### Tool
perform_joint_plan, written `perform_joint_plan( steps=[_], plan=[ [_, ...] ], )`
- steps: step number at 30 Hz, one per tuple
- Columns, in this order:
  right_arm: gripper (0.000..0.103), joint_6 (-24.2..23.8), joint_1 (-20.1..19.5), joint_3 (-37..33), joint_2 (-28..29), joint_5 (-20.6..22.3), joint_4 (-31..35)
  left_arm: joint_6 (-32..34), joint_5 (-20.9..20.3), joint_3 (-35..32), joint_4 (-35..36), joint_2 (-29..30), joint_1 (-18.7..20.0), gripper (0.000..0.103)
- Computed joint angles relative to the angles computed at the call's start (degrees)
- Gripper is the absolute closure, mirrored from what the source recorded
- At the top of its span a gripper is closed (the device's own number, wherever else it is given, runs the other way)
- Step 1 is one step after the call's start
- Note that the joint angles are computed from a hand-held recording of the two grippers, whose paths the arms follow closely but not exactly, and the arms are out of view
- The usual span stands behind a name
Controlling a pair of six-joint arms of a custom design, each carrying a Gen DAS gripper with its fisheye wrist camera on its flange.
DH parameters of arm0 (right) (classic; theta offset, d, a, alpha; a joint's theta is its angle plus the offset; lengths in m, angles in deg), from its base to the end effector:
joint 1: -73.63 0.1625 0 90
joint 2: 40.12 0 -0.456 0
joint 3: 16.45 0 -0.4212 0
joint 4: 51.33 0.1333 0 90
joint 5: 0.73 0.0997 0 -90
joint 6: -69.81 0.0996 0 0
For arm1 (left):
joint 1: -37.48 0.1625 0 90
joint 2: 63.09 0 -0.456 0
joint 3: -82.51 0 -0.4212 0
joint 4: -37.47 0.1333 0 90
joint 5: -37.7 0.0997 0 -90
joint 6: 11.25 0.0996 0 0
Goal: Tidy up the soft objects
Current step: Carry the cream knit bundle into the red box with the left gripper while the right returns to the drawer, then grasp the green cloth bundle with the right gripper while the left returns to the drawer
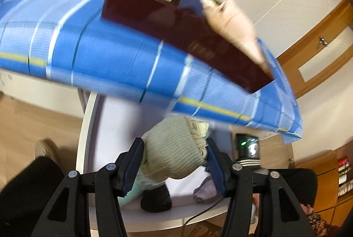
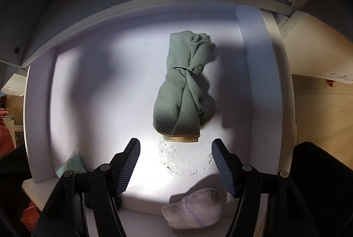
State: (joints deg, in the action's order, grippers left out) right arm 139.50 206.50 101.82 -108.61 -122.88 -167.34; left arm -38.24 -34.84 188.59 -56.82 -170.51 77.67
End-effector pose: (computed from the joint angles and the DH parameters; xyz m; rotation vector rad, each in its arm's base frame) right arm 0.3966 -0.3092 0.1478 -0.4284 -2.4448 0.3044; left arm -0.1950 -0.3783 0.5227 0.5594 2.8841 -0.3934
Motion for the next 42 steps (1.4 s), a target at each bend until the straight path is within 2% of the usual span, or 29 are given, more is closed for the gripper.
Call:
perform_joint_plan(
  steps=[6,9,11,14,17,23,25,26,29,36,39,42],
  plan=[
    [0.035,-0.26,-0.12,0.06,-0.24,-0.94,-0.92,2.12,0.79,-5.79,-2.35,2.55,-2.80,0.046],
    [0.035,-1.06,-0.15,0.62,-0.53,-2.42,-3.50,3.64,1.79,-9.34,-3.80,5.15,-3.60,0.046],
    [0.034,-2.43,-0.21,0.93,-0.45,-4.15,-5.85,4.24,2.15,-10.99,-4.83,7.00,-3.34,0.046],
    [0.030,-3.04,-0.23,0.49,-0.23,-5.94,-5.82,4.92,2.17,-13.50,-5.46,9.94,-2.63,0.046],
    [0.029,-3.17,-0.87,0.42,-0.06,-6.53,-5.56,5.20,1.51,-15.28,-5.87,12.68,-1.42,0.046],
    [0.029,-3.12,-1.80,0.54,-0.07,-6.75,-5.91,5.62,2.81,-16.50,-7.19,17.04,0.30,0.047],
    [0.029,-3.67,-2.01,0.93,-0.38,-6.77,-6.46,6.12,3.13,-17.16,-7.75,18.77,0.80,0.049],
    [0.029,-3.79,-2.11,0.95,-0.40,-6.64,-6.59,6.19,3.31,-17.35,-7.94,19.40,0.97,0.055],
    [0.029,-3.96,-2.30,1.19,-0.66,-6.45,-7.43,6.08,3.27,-17.43,-8.45,21.01,1.71,0.055],
    [0.029,-4.27,-2.55,2.45,-1.61,-6.13,-8.99,2.59,3.38,-15.20,-12.75,20.44,2.66,0.054],
    [0.028,-3.80,-2.59,2.73,-1.75,-6.21,-8.94,3.89,2.95,-13.82,-15.84,18.50,2.24,0.054],
    [0.028,-3.32,-2.84,3.25,-1.56,-6.48,-9.37,7.30,5.59,-10.92,-17.94,15.01,0.20,0.054]
  ],
)
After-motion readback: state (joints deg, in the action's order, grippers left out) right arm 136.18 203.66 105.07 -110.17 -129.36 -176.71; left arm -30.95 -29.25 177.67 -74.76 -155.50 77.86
